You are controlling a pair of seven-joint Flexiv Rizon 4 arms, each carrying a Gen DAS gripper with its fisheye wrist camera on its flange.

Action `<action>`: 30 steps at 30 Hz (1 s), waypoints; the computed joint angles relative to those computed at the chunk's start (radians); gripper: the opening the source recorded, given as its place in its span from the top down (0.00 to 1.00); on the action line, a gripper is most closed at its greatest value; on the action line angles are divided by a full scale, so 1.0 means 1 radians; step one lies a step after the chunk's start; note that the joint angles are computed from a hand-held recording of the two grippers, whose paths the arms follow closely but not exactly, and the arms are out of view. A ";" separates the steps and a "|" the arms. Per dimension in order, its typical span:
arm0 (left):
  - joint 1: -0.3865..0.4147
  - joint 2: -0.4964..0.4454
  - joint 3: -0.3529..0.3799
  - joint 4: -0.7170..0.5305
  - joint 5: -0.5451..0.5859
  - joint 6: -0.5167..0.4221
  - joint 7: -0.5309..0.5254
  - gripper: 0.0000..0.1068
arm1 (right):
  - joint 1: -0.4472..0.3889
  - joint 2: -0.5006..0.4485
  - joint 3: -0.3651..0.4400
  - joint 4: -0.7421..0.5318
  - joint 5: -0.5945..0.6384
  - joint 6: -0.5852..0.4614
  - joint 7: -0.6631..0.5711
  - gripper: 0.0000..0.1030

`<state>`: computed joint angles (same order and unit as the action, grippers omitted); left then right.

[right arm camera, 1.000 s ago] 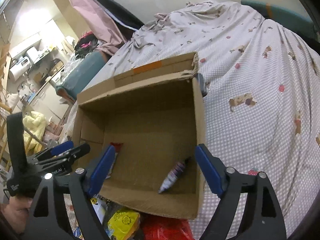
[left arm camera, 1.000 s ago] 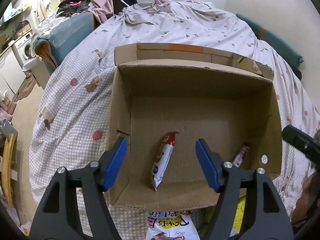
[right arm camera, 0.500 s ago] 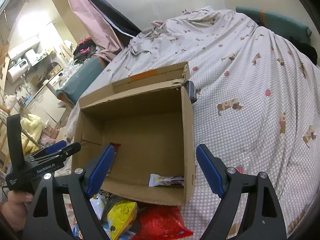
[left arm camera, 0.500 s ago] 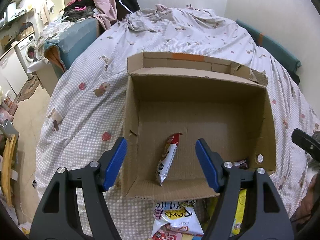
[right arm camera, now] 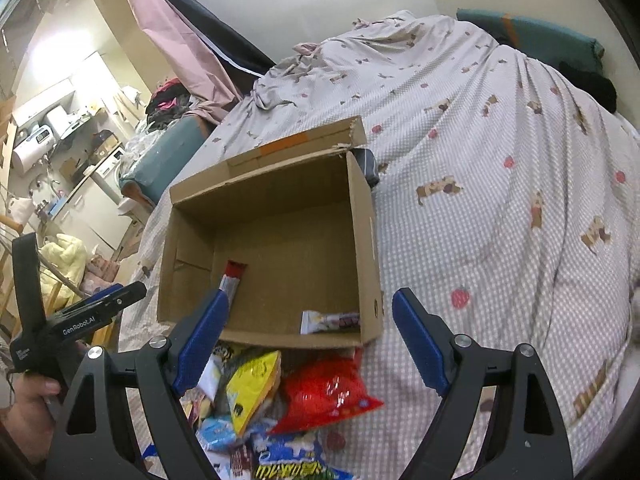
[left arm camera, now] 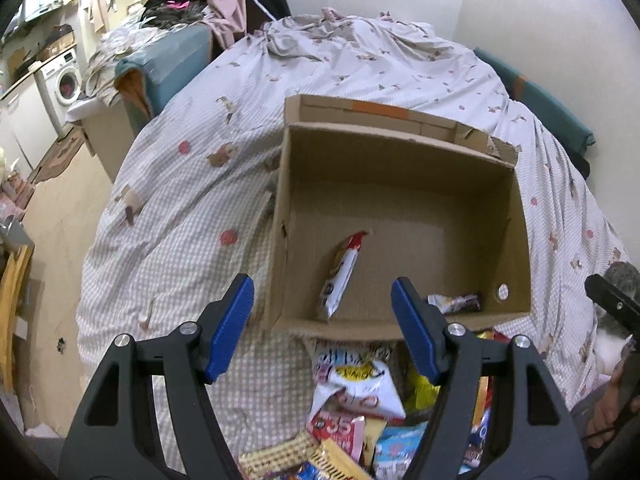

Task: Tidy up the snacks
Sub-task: 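Grasp the blue-yellow chip bag with the left gripper from the pile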

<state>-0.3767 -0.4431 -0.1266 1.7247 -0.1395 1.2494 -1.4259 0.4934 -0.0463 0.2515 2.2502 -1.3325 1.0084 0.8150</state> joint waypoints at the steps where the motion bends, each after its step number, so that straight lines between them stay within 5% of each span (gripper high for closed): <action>1: 0.001 0.006 0.000 0.010 0.000 0.003 0.001 0.36 | 0.003 0.004 0.004 0.003 0.004 -0.004 0.005 0.16; 8: 0.015 0.068 -0.005 0.098 -0.008 0.057 0.022 0.21 | 0.030 0.024 0.032 0.020 0.046 -0.037 0.020 0.16; 22: 0.023 0.156 0.051 0.180 0.072 -0.085 -0.040 0.21 | 0.049 0.035 0.046 0.057 0.065 0.004 0.153 0.16; 30: 0.057 0.117 0.045 0.125 0.076 -0.432 -0.063 0.21 | 0.063 0.007 0.042 0.046 0.100 0.016 0.134 0.16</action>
